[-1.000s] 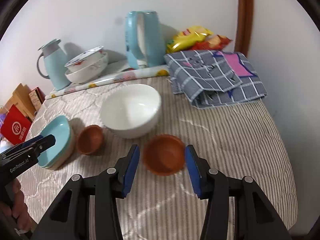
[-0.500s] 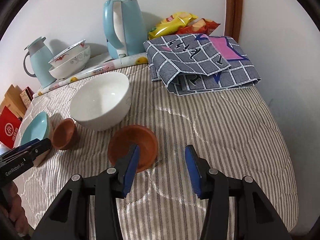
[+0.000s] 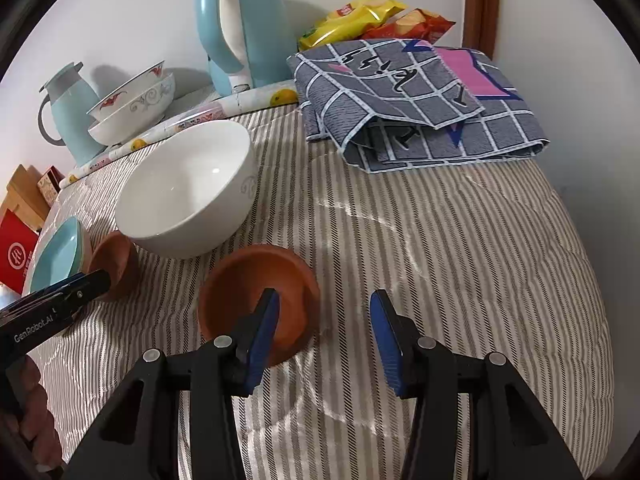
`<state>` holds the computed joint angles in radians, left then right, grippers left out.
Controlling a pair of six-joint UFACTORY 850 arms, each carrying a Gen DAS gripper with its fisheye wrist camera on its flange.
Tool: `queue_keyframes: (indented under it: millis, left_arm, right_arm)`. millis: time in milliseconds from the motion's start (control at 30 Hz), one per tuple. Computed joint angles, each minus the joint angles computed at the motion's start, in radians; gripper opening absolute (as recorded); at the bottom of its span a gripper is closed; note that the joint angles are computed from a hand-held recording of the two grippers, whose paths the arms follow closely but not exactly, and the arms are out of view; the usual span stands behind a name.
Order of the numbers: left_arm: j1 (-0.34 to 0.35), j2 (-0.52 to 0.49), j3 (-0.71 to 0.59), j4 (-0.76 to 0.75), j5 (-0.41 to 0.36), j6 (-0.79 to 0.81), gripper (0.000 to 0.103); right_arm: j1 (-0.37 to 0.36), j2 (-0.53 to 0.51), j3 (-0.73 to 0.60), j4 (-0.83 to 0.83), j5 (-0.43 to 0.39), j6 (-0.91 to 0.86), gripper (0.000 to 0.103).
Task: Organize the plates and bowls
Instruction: 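Grasp a brown clay dish with the left gripper while the right gripper grasps another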
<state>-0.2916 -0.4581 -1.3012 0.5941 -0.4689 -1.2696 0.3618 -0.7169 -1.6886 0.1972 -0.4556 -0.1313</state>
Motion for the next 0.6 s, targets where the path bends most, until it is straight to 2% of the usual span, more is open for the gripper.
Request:
queue_keyframes:
  millis: [467, 600]
  left_arm:
    - [0.008, -0.038, -0.031, -0.02, -0.011, 0.046, 0.045]
    - [0.011, -0.044, -0.037, -0.034, -0.017, 0.066, 0.043]
  right_arm:
    - [0.003, -0.065, -0.082, -0.029, -0.066, 0.02, 0.046]
    - [0.007, -0.068, -0.077, -0.061, -0.05, 0.036, 0.044]
